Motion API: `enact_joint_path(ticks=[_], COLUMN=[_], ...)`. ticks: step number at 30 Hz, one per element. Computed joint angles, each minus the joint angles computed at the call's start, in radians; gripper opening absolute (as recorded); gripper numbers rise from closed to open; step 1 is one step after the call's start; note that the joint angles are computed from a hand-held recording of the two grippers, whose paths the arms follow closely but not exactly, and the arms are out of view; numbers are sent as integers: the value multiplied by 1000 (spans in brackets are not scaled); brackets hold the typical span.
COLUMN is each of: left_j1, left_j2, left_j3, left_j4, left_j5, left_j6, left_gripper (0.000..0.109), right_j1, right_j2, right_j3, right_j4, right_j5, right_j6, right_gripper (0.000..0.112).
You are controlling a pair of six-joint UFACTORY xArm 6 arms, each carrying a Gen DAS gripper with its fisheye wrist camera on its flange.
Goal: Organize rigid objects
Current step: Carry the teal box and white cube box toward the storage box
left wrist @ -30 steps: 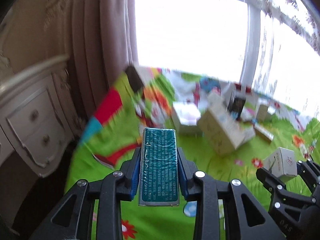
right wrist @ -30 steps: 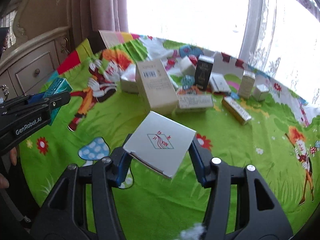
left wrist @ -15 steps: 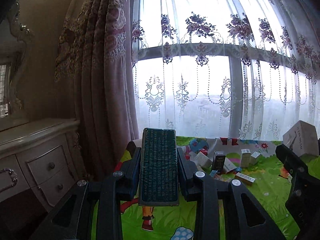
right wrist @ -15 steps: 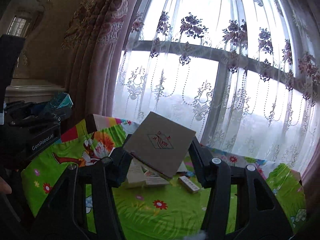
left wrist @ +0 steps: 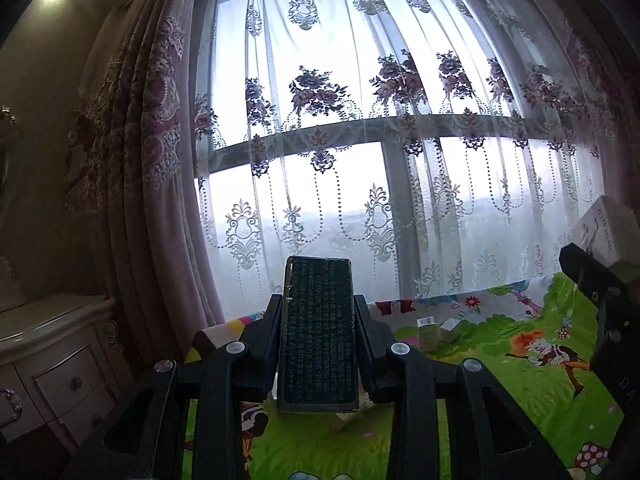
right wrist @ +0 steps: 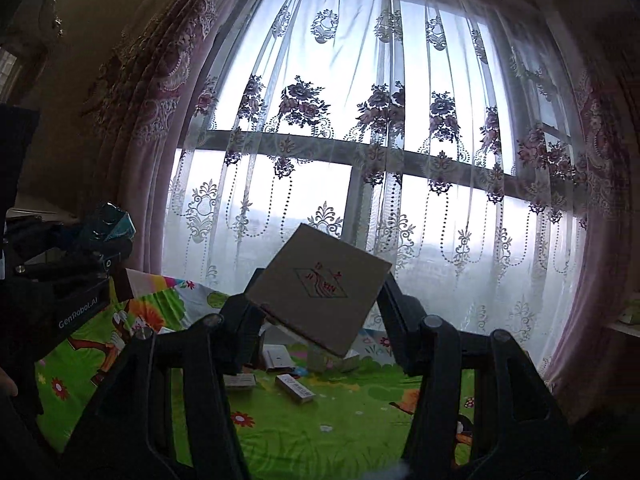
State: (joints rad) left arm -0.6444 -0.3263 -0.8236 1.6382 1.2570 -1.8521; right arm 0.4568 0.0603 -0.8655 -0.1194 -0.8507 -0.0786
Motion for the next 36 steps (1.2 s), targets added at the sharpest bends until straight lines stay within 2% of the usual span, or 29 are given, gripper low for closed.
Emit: enact_joint_path(ticks=[5,13,17,22,27,30,33,36], left_j1=[-34,-70,-77,-88,-114,-129,-135,-148], left_j2=[73,196,269,383,517,603,694,779], left_j3=[-62,-176,-248,-367,-501,-591,-684,-762], left_j4=[43,99,119,127,119,82,-39,-240], left_j5=[-37,-144,-235,-402,-560,-657,-776,-843], left_j6=[12,42,69,127,224,324,491,729], left_gripper=[34,34,34,34,34,34,34,34], right_j1=[-43,-129,-188,-287,-408,-481,-566,-634], right_j2=[-38,-111,-155,-211,-275,-326,-370,-396], right_j3=[59,153,203,272,344,380,393,387], right_j4=[32,42,51,76,117,144,117,95], right_j5=[-53,-92,-82,-32,77,188,335,490], right_j6=[-20,-52,-64,-73,-70,-71,-40,-39], right_gripper=[58,58,58,58,58,58,58,58])
